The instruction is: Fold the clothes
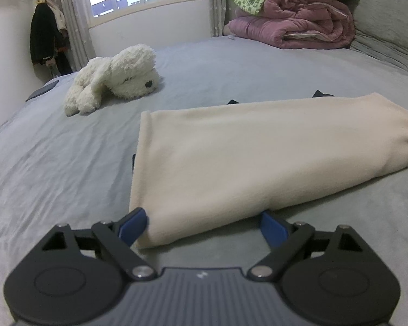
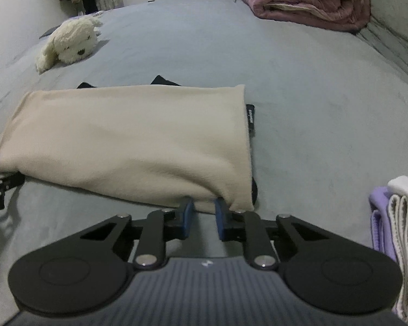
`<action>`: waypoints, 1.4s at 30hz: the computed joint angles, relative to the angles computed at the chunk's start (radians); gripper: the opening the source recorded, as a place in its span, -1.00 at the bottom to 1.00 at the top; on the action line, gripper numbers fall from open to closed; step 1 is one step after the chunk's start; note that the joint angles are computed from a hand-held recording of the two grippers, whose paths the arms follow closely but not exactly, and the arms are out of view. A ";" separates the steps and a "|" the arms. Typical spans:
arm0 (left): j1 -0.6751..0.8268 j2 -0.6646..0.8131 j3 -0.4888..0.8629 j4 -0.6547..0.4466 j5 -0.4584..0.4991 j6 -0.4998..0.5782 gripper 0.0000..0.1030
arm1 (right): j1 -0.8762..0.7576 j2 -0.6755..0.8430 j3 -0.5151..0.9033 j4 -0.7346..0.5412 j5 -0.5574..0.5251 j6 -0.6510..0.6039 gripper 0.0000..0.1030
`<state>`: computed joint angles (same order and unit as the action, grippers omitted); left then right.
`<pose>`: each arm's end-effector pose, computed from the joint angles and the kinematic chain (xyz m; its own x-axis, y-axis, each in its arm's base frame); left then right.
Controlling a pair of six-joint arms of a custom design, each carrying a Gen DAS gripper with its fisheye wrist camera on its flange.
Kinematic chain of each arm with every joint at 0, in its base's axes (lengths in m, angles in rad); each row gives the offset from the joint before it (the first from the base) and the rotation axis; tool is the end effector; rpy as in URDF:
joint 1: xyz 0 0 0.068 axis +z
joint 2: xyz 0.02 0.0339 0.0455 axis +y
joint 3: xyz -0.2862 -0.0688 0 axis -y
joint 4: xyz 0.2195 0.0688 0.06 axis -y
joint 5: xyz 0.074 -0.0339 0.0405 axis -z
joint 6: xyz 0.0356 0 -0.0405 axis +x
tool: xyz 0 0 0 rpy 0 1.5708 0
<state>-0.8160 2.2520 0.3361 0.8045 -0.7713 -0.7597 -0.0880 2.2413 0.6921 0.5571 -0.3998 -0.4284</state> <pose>0.1733 -0.1480 0.0198 -0.6591 -0.0200 -0.7518 -0.1978 0.9691 0.1476 0.3209 -0.0144 0.0302 -0.7041 -0.3220 -0.6329 -0.4657 0.8822 0.0692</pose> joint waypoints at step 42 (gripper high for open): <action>0.108 -0.166 -0.027 -0.263 0.045 -0.099 0.76 | -0.155 0.099 0.131 -0.105 -0.322 0.565 0.02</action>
